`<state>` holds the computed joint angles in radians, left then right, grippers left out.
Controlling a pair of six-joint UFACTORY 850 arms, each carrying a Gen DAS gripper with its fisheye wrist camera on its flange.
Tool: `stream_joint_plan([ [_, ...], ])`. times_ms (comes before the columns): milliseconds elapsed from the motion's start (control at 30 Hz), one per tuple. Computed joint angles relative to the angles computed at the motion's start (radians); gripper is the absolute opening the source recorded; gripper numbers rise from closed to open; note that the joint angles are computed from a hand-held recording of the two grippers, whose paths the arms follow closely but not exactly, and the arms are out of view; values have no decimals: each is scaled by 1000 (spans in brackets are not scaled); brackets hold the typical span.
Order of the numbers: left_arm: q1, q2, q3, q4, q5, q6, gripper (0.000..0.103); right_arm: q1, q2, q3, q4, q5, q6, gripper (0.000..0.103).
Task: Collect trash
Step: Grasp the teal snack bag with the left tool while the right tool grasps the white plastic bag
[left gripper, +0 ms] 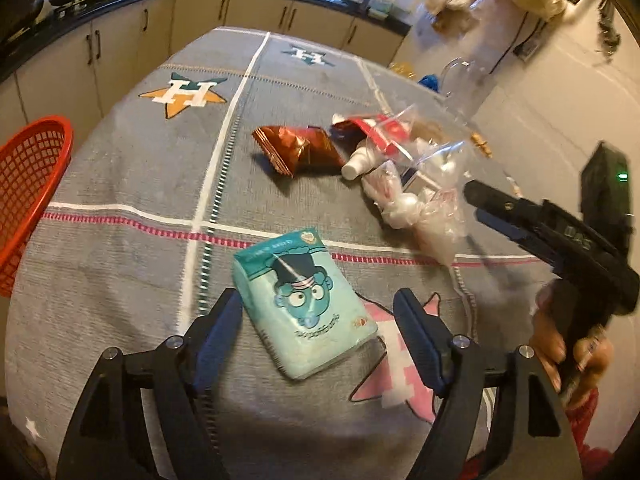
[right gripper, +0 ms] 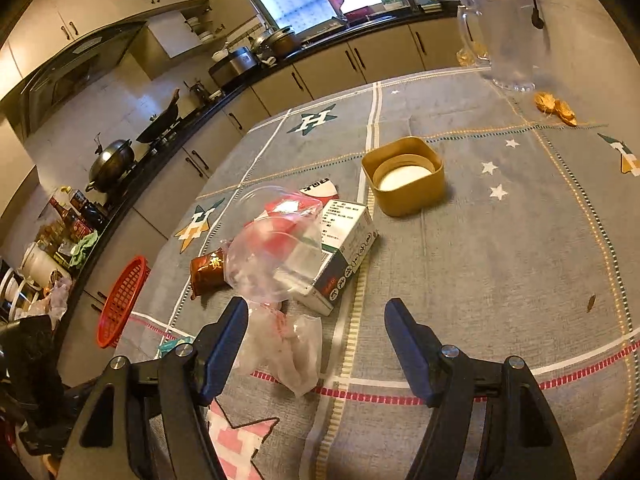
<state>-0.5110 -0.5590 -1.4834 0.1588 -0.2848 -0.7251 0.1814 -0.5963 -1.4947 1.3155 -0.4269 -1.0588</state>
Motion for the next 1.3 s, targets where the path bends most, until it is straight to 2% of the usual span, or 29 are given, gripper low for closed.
stream_joint_plan([
  [67, -13, -29, -37, 66, -45, -56, 77, 1, 5, 10, 20, 2, -24, 75],
  [133, -32, -48, -66, 224, -86, -182, 77, 1, 0, 2, 5, -2, -13, 75],
  [200, -43, -60, -78, 314, -105, -248, 74, 0, -5, -4, -12, -7, 5, 75],
  [267, -52, -64, -78, 427, -127, -349, 51, 2, -17, -19, -35, -22, 37, 75],
  [367, -39, -46, -49, 436, -102, -355, 47, 10, -33, -34, -39, -33, 53, 75],
  [500, -23, -21, -14, 534, -127, -458, 47, 24, -40, -36, -25, -89, 8, 73],
  [667, 11, 19, 43, 572, -109, -530, 47, 53, -44, -48, -91, -198, -32, 73],
  [867, 13, 25, 60, 619, -100, -570, 47, 79, -24, -35, -110, -113, -18, 74],
  [1033, 6, 24, 62, 663, -105, -610, 47, 102, -64, -84, -230, -68, 108, 73],
  [1067, 6, 24, 64, 669, -105, -615, 47, 108, -70, -89, -269, -57, 142, 70],
  [1133, 5, 25, 65, 677, -106, -619, 47, 114, -79, -97, -334, -54, 189, 49],
  [1233, 3, 24, 65, 693, -108, -632, 46, 125, -55, -58, -299, 5, 121, 38],
  [1300, 4, 29, 72, 724, -92, -665, 44, 128, -36, -21, -174, 43, 3, 35],
])
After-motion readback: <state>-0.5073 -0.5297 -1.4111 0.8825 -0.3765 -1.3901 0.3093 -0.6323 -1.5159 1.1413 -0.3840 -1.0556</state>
